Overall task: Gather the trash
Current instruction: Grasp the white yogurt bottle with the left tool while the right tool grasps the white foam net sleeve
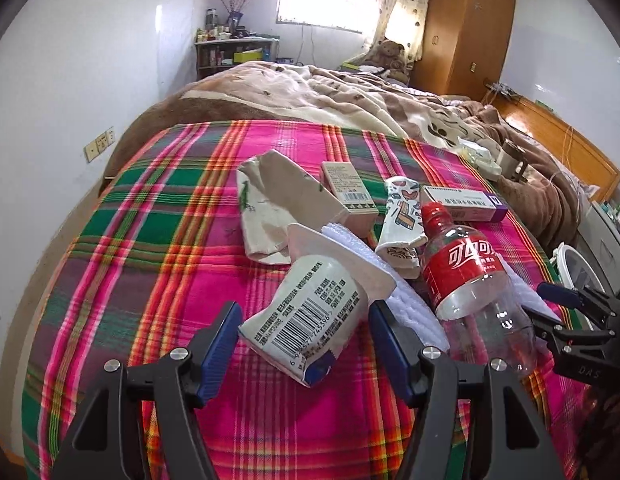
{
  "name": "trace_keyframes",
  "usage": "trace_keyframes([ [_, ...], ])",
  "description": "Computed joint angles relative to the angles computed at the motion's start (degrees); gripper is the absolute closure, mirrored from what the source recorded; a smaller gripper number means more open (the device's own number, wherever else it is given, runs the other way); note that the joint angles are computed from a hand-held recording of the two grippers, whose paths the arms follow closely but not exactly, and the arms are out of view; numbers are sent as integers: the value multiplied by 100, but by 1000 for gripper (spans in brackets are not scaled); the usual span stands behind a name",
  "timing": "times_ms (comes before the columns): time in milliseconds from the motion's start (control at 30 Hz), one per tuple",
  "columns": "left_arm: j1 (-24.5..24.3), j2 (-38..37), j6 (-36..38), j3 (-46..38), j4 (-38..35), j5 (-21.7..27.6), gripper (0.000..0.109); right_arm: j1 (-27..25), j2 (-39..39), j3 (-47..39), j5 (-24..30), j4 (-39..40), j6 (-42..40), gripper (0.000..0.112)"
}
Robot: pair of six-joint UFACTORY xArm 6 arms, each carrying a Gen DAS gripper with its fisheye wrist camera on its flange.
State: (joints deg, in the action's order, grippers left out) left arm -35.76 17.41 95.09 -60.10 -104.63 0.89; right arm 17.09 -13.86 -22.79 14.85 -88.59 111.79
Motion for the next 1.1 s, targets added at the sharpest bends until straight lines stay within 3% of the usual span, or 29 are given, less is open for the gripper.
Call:
trace_keyframes([
  [267, -84, -26, -445, 106, 647, 197, 43, -92, 151, -81, -150, -107, 51, 42],
  [333, -102, -8, -765, 135, 967, 205, 43, -90, 166, -98, -185, -160, 85, 58],
  [600, -108, -38, -1020, 191, 1212, 354, 52, -123, 135, -108, -302, -556, 390, 76],
  [867, -191, -125, -574, 214, 631, 309, 53, -196, 54, -83, -377, -1105, 947, 82],
  [1100, -330, -318, 393, 261, -366, 118, 53, -144, -124, -3, -261, -1458, 1358, 84],
])
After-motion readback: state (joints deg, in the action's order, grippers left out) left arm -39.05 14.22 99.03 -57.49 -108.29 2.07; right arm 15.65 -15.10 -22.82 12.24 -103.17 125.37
